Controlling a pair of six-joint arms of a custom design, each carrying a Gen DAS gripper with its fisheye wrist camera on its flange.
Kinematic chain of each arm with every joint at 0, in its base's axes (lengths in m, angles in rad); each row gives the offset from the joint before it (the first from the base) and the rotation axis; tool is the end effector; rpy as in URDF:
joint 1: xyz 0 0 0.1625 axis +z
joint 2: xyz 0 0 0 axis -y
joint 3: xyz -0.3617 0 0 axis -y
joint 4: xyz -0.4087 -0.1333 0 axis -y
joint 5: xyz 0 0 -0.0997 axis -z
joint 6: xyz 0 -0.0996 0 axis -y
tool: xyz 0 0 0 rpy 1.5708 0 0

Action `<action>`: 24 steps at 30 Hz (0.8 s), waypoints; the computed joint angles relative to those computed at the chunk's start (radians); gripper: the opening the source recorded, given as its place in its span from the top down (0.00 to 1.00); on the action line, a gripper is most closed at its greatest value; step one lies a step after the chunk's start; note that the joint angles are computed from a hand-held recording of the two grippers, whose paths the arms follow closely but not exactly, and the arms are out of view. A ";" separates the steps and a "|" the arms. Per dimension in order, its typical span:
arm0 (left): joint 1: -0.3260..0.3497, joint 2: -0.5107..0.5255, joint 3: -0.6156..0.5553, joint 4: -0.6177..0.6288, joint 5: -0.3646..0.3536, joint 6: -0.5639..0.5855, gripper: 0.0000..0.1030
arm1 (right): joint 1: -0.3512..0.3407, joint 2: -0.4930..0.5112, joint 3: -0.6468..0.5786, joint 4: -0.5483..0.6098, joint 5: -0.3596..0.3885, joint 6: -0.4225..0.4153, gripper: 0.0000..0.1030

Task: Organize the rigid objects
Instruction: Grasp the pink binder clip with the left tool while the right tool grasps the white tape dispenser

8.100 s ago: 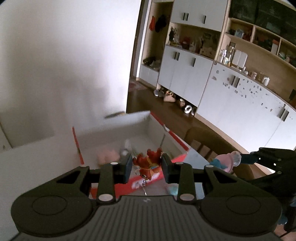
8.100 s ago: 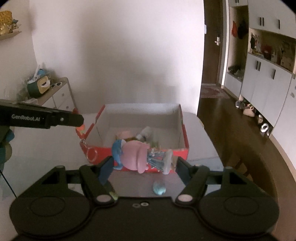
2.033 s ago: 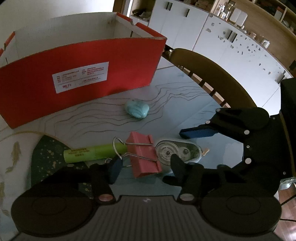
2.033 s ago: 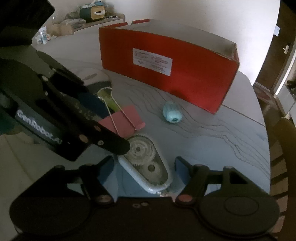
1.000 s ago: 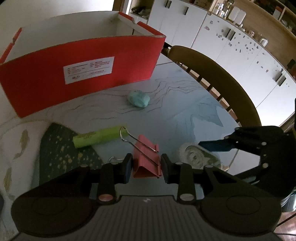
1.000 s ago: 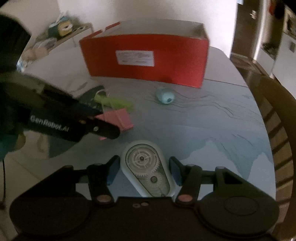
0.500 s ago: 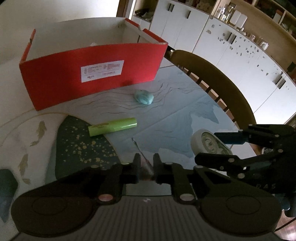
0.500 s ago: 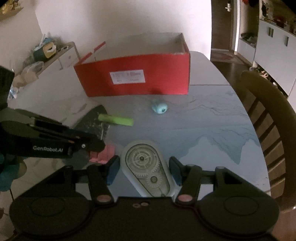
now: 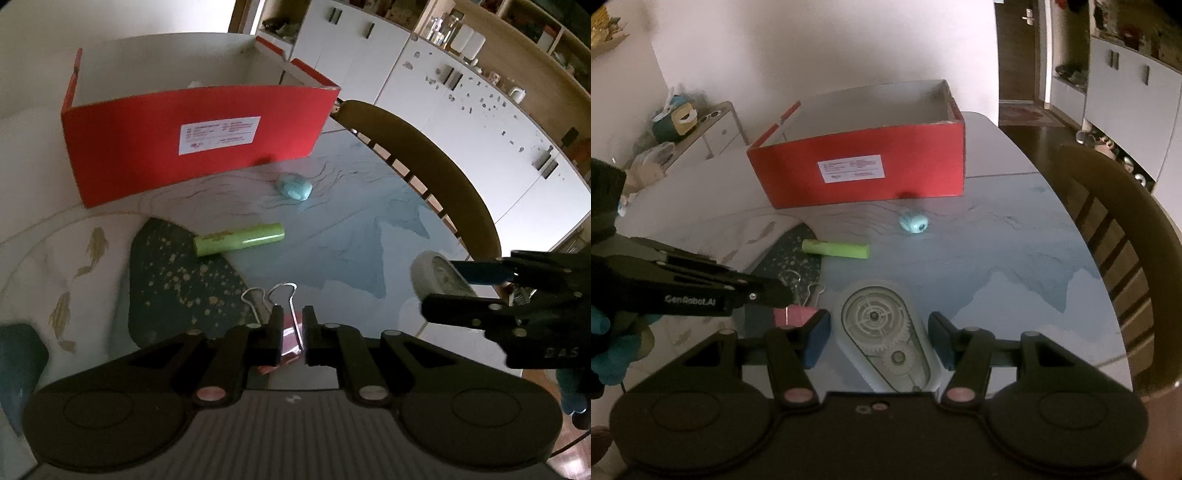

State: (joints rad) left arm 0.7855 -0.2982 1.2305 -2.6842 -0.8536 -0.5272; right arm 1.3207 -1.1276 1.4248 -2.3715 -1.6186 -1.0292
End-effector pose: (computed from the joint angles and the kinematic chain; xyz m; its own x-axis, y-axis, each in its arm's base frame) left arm -0.3550 -0.6362 -0.1153 -0.8828 0.0382 -0.4681 0.2908 0.8271 -0.4809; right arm -0.0441 -0.6918 0.3305 -0.6817 -0.5882 0.4350 -0.7126 0.6685 -0.2129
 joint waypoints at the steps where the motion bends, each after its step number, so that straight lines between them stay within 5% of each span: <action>1: 0.000 -0.006 0.012 -0.006 -0.001 0.002 0.85 | -0.002 -0.006 0.005 0.000 0.002 0.002 0.44; 6: -0.012 -0.011 0.055 -0.044 0.030 0.088 0.35 | -0.012 -0.026 0.029 -0.006 -0.003 0.016 0.44; 10: -0.016 0.006 0.045 -0.053 0.040 0.139 0.34 | -0.019 -0.031 0.039 -0.004 -0.016 0.026 0.44; 14: -0.003 0.040 -0.010 0.011 0.034 0.015 0.34 | -0.021 -0.029 0.045 -0.003 -0.025 0.030 0.44; 24: -0.014 0.147 -0.203 0.292 0.155 -0.296 0.32 | -0.023 -0.006 0.026 -0.004 -0.045 0.028 0.45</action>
